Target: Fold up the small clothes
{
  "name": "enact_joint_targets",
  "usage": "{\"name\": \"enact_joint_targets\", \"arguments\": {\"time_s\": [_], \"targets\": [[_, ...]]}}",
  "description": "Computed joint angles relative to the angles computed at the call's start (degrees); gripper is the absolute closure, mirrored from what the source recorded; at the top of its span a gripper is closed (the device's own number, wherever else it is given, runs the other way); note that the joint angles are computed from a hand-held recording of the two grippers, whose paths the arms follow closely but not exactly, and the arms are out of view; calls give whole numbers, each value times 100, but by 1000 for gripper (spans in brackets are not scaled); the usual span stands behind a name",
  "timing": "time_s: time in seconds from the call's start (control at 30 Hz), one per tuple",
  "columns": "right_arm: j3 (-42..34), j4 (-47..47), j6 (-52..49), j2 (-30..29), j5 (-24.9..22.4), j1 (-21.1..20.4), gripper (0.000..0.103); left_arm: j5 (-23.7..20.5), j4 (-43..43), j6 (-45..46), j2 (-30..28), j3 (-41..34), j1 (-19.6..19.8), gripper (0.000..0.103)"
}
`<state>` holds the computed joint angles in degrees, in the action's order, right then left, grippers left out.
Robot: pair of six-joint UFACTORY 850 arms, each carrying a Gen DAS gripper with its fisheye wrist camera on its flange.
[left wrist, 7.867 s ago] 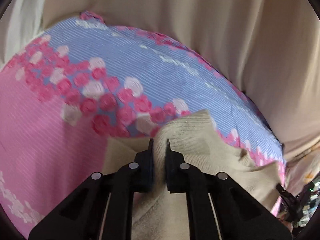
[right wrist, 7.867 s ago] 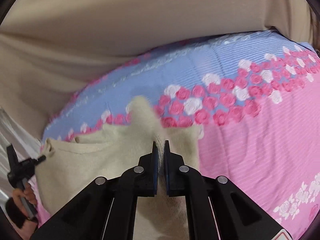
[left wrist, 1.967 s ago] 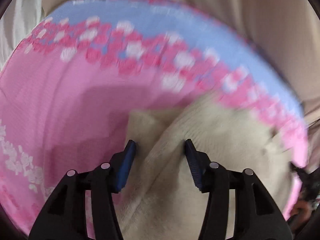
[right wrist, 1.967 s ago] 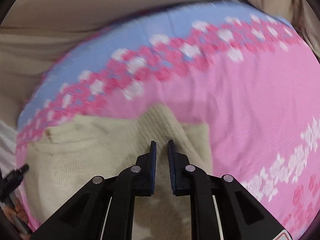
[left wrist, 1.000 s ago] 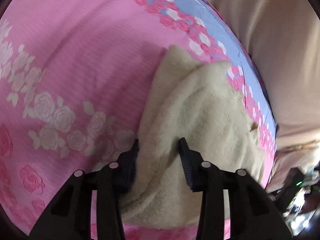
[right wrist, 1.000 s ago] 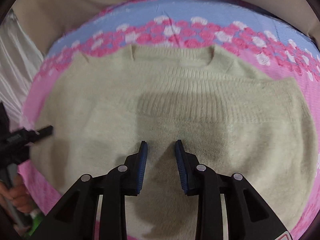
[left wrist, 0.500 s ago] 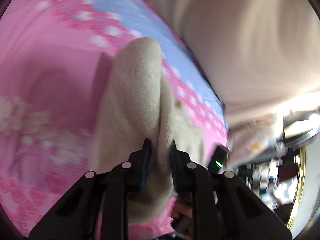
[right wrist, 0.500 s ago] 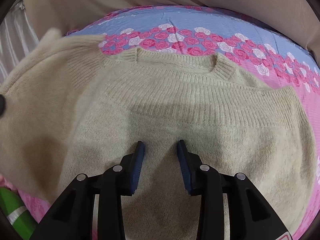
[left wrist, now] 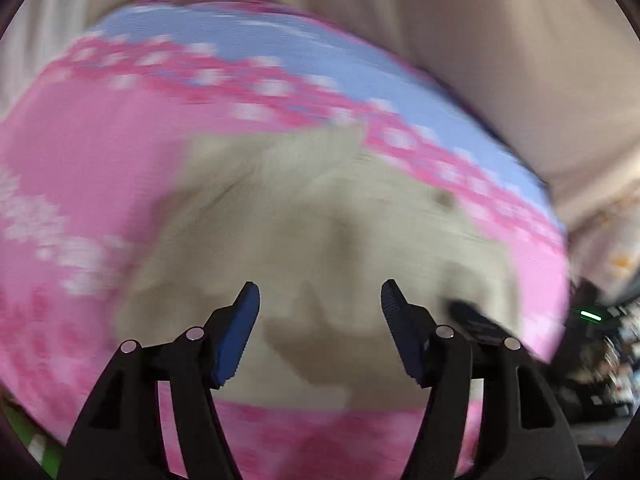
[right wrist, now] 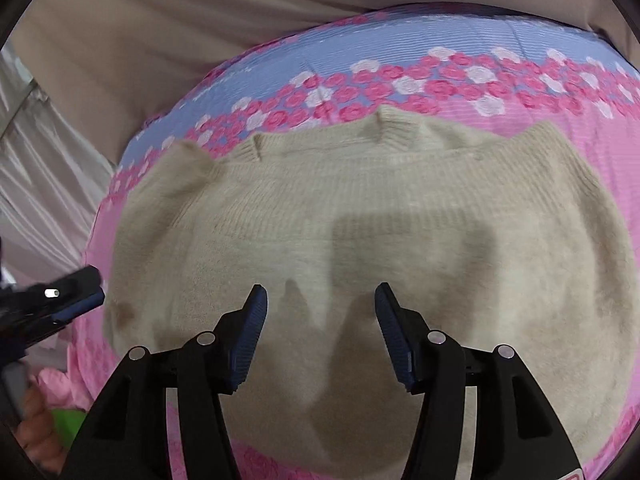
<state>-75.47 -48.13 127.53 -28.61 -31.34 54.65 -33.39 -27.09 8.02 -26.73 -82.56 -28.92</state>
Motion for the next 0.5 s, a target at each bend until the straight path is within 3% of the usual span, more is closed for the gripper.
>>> {"name": "enact_joint_targets", "arguments": {"time_s": [0.1, 0.2, 0.3, 0.37, 0.43, 0.5], "targets": [[83, 54, 74, 106, -50, 39, 48, 89, 518, -657, -235, -72, 231, 40], [62, 322, -105, 115, -69, 35, 48, 118, 152, -572, -552, -192, 455, 39], [-30, 520, -271, 79, -121, 45, 48, 270, -43, -390, -782, -288, 585, 31], [-140, 701, -515, 20, -191, 48, 48, 212, -790, 267, -865, -268, 711, 30], [-217, 815, -666, -24, -251, 51, 48, 169, -1178, 821, -934, -348, 755, 35], [-226, 905, -701, -31, -271, 44, 48, -231, -1694, 1388, -1068, -531, 804, 75]]}}
